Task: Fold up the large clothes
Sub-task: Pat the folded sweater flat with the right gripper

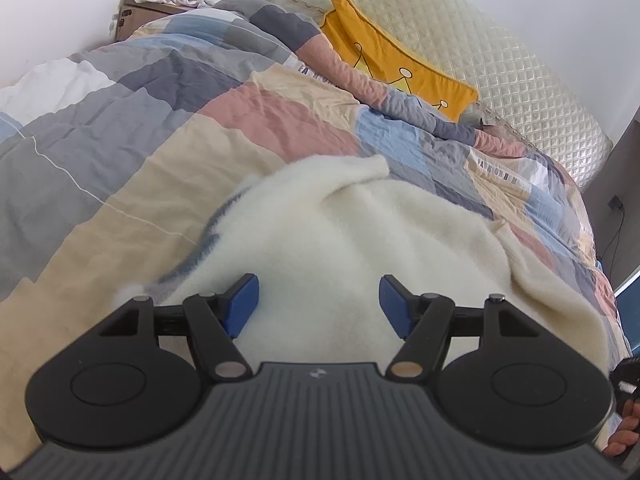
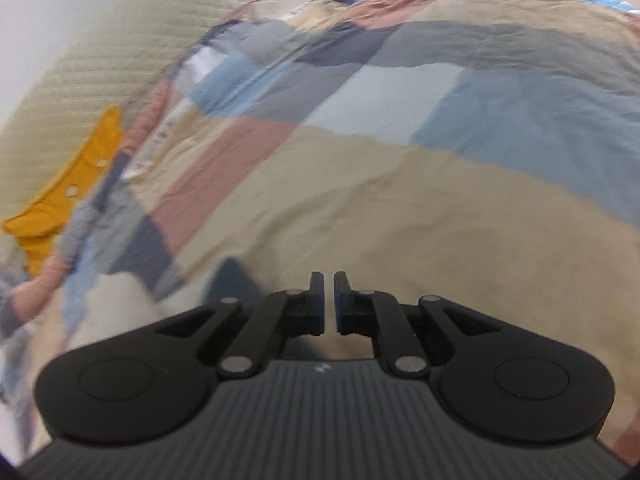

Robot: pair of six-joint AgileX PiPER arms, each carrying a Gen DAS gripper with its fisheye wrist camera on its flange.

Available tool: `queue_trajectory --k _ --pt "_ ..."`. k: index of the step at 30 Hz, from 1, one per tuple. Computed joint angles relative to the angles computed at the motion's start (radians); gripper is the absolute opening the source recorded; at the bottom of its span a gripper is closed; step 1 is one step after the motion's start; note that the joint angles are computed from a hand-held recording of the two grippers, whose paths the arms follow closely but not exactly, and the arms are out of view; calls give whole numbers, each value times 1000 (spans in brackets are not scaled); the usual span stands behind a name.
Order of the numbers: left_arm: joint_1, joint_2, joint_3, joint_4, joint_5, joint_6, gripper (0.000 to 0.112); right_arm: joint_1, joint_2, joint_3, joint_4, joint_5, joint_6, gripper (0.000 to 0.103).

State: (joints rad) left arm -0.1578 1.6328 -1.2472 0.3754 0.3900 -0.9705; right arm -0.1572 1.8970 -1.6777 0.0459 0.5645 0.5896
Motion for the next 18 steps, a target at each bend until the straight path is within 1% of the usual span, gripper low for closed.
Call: queue_trajectory --k 3,4,5,6,7,8,9,10,11,12,13,14,17,18 --pt "3 -4 4 -8 -2 4 72 16 -17 -20 129 -10 -192 9" --pt "4 -4 4 -11 -2 6 72 13 -9 -48 201 2 -284 9" --pt "4 -1 -1 -16 4 15 72 6 5 -91 274 33 -373 9" --pt "4 -2 -5 -20 12 27 72 -6 30 -148 357 82 -472 9" --pt "3 0 -11 -26 19 40 72 -22 65 -223 434 154 -568 9" --pt "4 1 -17 -30 24 44 72 -32 100 -302 471 224 -630 10" --pt "4 3 -21 -33 28 43 72 -35 139 -385 472 284 -677 16" --pt "4 7 -28 -36 33 42 72 -32 158 -429 467 315 -739 26" --pt "3 11 -36 -28 38 33 72 -27 173 -456 466 326 -808 34" --pt "2 19 -52 -15 47 19 72 -22 175 -447 479 315 -885 48" --pt "1 28 -64 0 53 2 72 -14 177 -436 483 299 -930 52" --pt "1 37 -76 10 57 -9 72 -2 177 -424 472 277 -939 52" --pt "-3 76 -122 65 73 -40 72 36 214 -481 431 271 -919 52" --pt "-8 91 -139 94 85 -48 72 49 228 -507 425 275 -933 56"
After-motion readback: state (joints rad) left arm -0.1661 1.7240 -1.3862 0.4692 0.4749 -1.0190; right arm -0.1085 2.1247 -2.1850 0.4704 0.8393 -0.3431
